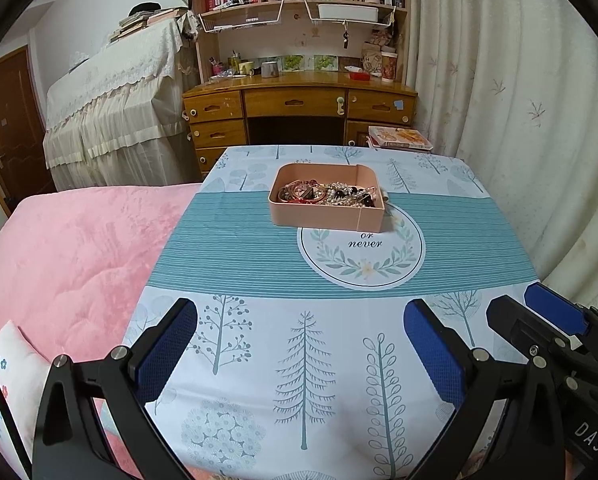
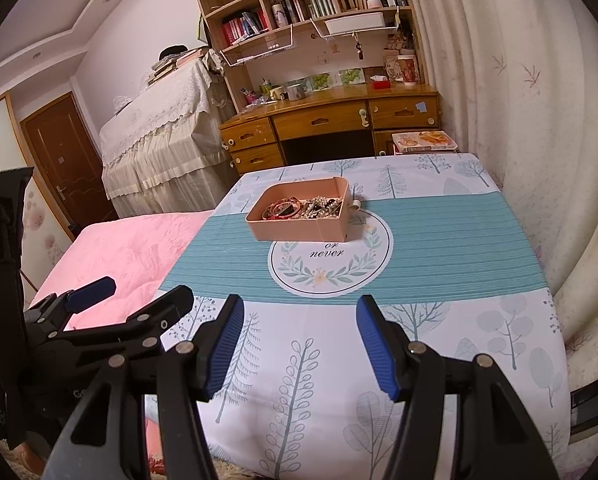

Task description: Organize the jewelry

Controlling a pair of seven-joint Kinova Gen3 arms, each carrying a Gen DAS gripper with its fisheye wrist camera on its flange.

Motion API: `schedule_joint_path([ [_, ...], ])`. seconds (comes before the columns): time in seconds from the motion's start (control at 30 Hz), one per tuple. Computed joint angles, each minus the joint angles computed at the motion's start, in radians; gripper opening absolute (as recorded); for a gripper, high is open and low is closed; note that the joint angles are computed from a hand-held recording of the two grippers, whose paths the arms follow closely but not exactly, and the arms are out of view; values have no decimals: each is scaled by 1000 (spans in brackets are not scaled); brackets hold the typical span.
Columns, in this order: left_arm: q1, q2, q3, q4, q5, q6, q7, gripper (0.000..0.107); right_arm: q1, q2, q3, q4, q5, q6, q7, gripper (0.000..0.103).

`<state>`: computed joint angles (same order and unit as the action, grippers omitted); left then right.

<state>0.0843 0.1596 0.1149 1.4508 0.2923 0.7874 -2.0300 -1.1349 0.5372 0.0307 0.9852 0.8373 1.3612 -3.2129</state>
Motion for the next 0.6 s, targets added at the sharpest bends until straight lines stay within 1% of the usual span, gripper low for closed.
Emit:
schedule_joint_path([
  [0.6, 3, 10, 0, -11, -11, 13, 11, 102, -3, 10, 1, 2, -6, -13, -14, 59],
])
